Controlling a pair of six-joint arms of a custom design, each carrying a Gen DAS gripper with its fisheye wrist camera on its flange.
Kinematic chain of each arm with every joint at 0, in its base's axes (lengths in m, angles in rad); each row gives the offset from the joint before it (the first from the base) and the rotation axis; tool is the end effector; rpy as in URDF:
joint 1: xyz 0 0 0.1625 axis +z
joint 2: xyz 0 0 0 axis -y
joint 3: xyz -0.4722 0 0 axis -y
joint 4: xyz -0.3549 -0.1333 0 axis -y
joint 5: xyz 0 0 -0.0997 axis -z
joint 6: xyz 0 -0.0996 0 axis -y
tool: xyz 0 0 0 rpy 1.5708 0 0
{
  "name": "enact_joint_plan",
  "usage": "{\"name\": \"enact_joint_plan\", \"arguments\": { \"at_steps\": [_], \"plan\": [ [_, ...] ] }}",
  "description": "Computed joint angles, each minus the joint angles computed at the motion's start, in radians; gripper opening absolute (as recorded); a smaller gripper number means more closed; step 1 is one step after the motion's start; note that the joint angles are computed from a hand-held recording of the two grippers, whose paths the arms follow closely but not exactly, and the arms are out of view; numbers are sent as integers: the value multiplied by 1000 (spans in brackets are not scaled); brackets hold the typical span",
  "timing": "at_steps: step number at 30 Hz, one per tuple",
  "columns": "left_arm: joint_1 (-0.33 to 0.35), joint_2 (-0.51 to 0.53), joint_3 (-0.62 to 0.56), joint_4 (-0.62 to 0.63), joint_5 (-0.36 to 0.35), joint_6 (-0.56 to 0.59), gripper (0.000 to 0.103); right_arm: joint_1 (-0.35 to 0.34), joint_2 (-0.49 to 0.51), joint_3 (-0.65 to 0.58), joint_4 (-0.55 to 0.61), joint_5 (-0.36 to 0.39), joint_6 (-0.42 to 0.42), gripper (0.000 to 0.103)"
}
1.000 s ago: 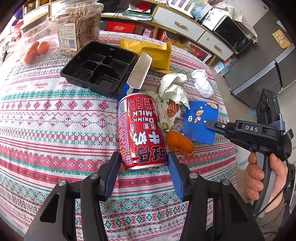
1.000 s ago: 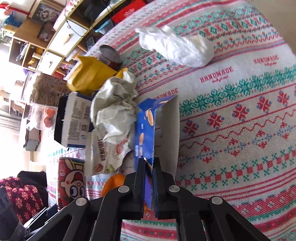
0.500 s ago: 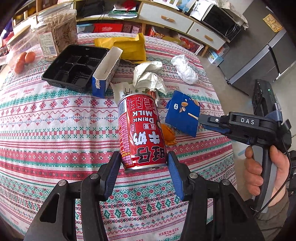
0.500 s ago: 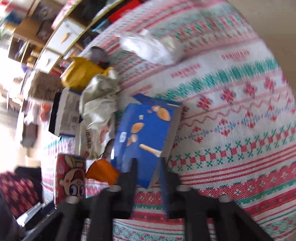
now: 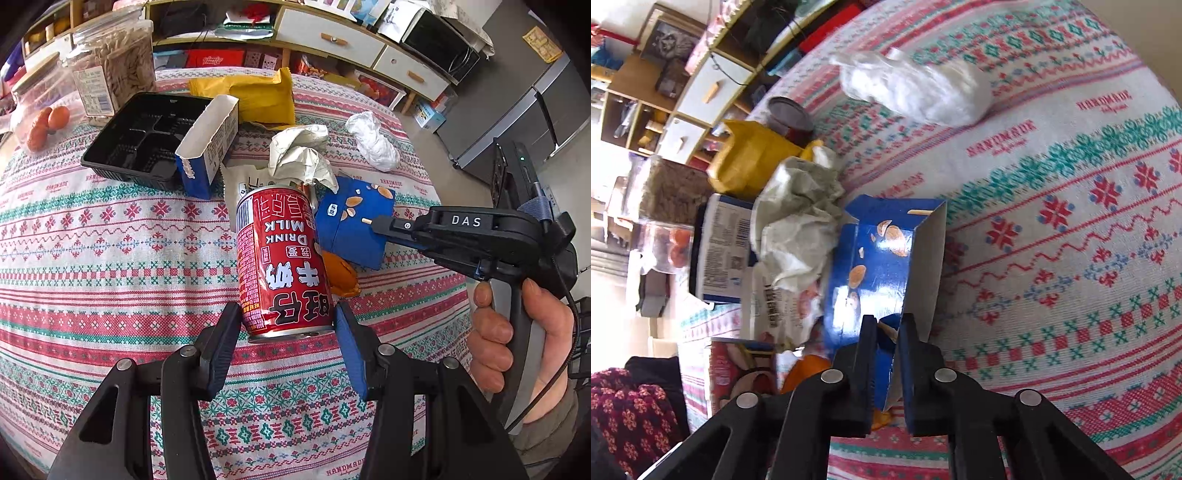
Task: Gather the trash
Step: 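Carry the red can and blue box to the bin and release both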
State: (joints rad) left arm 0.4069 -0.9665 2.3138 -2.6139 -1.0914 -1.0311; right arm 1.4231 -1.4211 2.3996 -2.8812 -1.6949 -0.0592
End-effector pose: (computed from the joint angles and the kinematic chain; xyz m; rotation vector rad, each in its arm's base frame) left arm -0.3107 -0.3291 0.0908 0.2729 2.6184 -0.3885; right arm 0.0615 -0.4085 0.2740 -0.1610 -2.9437 0.4722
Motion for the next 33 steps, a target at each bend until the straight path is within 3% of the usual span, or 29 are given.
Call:
{"name": "enact_joint_plan", "arguments": {
  "at_steps": [2,8,14,17,22,25,33],
  "plan": [
    [1,-6,3,-4,-1,4,54,11,-3,0,-5,4,-12,7],
    [0,-26,10,-6,0,4,54,89,37,-4,-50,-87,-34,3],
    [-16,-46,11,-11,-8,5,54,212,0,-9,-22,-261,-94,0],
    [-29,-36,-2,-18,-28,21,54,229,-46,10,-27,-357,-141,0],
    [-44,20,-43,-50,-81,47,54,202,-150,37,-6,-428,-213,0],
    [-60,68,-80,-61,-107,60,54,169,-211,41,7,-433,-250,0],
    [-105,174,-157,-79,-147,80,54,48,-373,19,130,-309,-320,0]
  ]
}}
